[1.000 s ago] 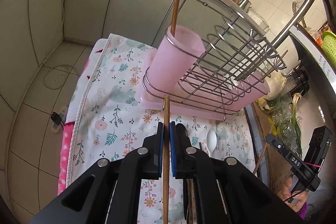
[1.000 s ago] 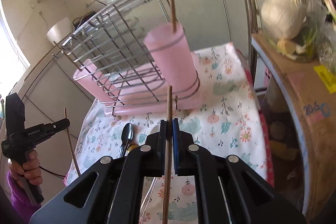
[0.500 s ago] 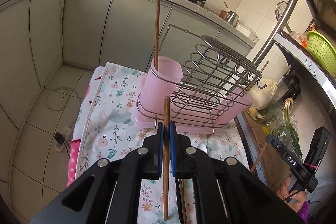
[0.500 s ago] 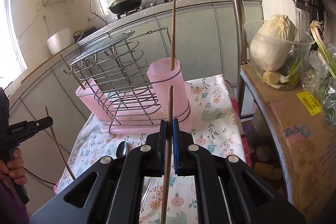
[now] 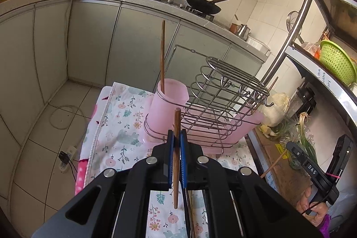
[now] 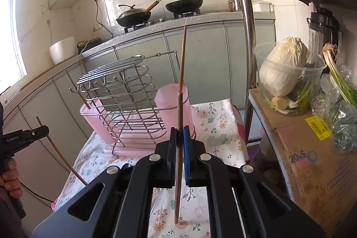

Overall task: Organize utensils
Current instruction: 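Lift the chopstick upright with the left tool while the right tool lifts its chopstick, then lower the chopstick into the pink cup and open the left tool while the right tool inserts its chopstick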

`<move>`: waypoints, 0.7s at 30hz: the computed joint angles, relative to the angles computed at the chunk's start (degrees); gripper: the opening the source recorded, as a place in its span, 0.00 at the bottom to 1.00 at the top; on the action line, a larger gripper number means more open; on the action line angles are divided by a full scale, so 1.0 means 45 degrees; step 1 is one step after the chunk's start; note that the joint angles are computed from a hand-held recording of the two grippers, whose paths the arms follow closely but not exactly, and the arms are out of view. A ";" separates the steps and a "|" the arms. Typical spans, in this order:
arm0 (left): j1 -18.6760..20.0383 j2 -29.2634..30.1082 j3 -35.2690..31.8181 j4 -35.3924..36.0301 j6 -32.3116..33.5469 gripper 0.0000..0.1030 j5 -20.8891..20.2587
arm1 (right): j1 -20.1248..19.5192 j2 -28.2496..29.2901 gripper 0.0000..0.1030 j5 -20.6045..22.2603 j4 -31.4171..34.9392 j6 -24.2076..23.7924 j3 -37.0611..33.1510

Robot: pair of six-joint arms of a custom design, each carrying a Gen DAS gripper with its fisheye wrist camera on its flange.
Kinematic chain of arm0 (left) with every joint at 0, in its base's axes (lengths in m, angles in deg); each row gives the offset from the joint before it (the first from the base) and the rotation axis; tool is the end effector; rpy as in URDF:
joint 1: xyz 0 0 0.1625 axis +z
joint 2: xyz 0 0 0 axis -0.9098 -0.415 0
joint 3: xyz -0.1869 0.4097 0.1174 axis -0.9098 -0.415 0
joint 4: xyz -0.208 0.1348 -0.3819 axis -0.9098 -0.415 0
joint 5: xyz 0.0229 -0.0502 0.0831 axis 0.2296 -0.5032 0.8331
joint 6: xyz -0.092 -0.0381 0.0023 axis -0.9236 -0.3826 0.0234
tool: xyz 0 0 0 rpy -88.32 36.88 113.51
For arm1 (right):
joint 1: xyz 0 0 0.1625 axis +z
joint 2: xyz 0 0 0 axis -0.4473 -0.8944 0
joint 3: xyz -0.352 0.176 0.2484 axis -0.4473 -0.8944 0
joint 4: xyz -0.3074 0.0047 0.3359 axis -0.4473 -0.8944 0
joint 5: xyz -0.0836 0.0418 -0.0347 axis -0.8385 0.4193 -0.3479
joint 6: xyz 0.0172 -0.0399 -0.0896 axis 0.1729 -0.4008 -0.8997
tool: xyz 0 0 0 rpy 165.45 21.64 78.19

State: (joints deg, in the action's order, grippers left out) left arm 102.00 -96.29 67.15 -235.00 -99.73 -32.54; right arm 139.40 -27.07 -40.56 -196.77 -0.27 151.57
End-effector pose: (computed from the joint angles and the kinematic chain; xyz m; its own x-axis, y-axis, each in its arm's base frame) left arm -0.1271 -0.3615 0.3613 -0.9126 -0.0538 -0.4053 0.3039 0.5737 -0.7606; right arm 0.2755 -0.4160 0.1667 -0.8181 -0.2541 0.5159 -0.5664 0.5117 -0.6461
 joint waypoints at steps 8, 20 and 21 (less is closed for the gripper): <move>-0.0777 0.0084 -0.0481 -0.0504 0.0967 0.05 0.0949 | 0.0538 -0.0441 0.06 0.0119 0.0420 -0.0347 -0.0912; -0.1434 0.0778 -0.1621 -0.2985 0.3103 0.05 0.1891 | 0.1139 -0.0793 0.06 0.0876 0.0434 -0.0411 -0.2416; -0.1418 0.0965 -0.1746 -0.3416 0.3420 0.05 0.1950 | 0.1187 -0.0739 0.06 0.0943 0.0284 -0.0495 -0.2567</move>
State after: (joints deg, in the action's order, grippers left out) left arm 95.62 -91.95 59.29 -250.37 -84.34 -23.76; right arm 144.75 -30.39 -36.32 -195.49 -2.49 140.02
